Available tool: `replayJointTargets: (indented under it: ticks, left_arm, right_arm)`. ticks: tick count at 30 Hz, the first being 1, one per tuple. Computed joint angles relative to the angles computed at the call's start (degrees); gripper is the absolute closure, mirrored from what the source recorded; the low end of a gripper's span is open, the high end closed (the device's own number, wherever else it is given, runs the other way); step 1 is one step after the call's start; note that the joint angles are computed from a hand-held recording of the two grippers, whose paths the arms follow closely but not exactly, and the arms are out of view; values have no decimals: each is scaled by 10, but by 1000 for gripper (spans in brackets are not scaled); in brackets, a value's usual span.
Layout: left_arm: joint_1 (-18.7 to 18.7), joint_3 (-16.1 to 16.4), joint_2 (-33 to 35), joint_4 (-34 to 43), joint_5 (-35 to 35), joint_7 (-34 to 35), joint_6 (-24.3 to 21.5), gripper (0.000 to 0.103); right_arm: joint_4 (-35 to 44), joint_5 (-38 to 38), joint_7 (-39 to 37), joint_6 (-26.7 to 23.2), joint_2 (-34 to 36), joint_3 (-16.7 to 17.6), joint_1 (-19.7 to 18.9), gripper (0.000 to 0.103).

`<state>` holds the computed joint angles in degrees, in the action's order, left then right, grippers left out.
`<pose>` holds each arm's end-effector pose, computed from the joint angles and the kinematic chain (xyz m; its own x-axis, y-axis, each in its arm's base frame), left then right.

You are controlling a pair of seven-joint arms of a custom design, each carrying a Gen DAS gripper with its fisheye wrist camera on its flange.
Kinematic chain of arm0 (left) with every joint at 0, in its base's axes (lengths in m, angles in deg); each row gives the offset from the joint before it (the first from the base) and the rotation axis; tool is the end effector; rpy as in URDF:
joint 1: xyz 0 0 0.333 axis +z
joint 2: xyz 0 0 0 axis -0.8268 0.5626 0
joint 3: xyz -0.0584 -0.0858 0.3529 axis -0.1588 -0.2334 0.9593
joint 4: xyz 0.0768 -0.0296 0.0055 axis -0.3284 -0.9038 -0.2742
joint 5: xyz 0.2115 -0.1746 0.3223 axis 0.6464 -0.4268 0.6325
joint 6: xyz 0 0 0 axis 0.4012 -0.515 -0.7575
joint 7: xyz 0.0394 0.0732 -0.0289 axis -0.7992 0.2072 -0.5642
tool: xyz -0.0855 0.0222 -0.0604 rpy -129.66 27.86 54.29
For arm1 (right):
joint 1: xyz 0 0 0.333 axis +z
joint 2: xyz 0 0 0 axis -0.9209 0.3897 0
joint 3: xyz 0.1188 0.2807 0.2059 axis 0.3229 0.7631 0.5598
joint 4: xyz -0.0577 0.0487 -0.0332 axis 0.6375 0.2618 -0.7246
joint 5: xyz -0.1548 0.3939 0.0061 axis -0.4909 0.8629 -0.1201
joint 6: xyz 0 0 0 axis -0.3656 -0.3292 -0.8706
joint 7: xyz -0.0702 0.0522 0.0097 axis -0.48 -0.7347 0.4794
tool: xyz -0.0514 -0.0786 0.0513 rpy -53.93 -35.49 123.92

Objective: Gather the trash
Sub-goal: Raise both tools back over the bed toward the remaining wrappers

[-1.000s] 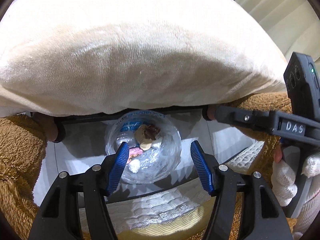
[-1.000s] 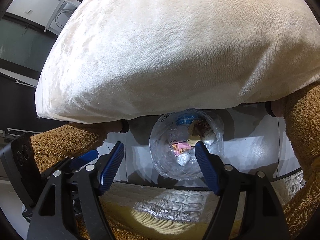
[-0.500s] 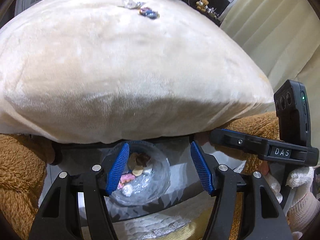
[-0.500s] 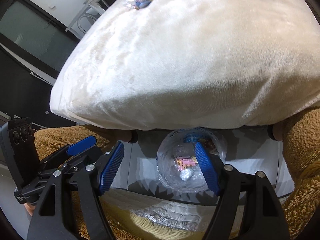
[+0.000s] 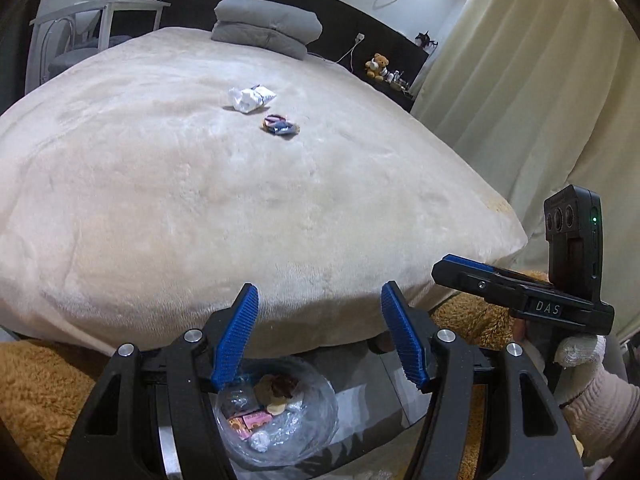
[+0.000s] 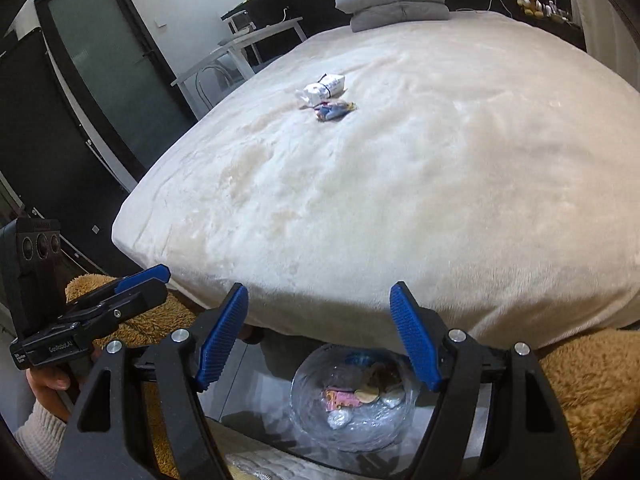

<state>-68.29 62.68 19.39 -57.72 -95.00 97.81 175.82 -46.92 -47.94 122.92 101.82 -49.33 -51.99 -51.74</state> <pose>0.5965 -0.2576 0.5873 -0.3786 -0.8494 0.3675 -0.7207 0.0215 -0.6929 0.6179 0.2487 0.5544 0.2169 -0.9072 -0.3605 -0.7489 0.0822 -0.6576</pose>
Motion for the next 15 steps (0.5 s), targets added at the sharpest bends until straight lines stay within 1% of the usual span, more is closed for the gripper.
replayJointTargets:
  ticks: [2,4,8,10,11,15]
  left_arm:
    - [3,3,4,11,2,6,1,40]
    - [5,6,11,24,17,-3,4,40]
    - [14,9,30,56,37,-5,7,40]
    - [18,12,42,76,56,-16,5,40]
    - [19,14,49,86,68,-25,4,40]
    - [35,11,77,131,71,-31,-17,40]
  right_arm:
    - [21,-20,5,-4,13,-5,0,30]
    - [46,-43,10,-12,27,-8,-2,30]
    - [98,-56,4,-32,59,-1,-16,30]
    - [126,-61,2,-42,77,2,-22,30]
    - [141,-61,0,-50,87,6,-26,30]
    - [204,-86,-2,-69,127,7,-28,30]
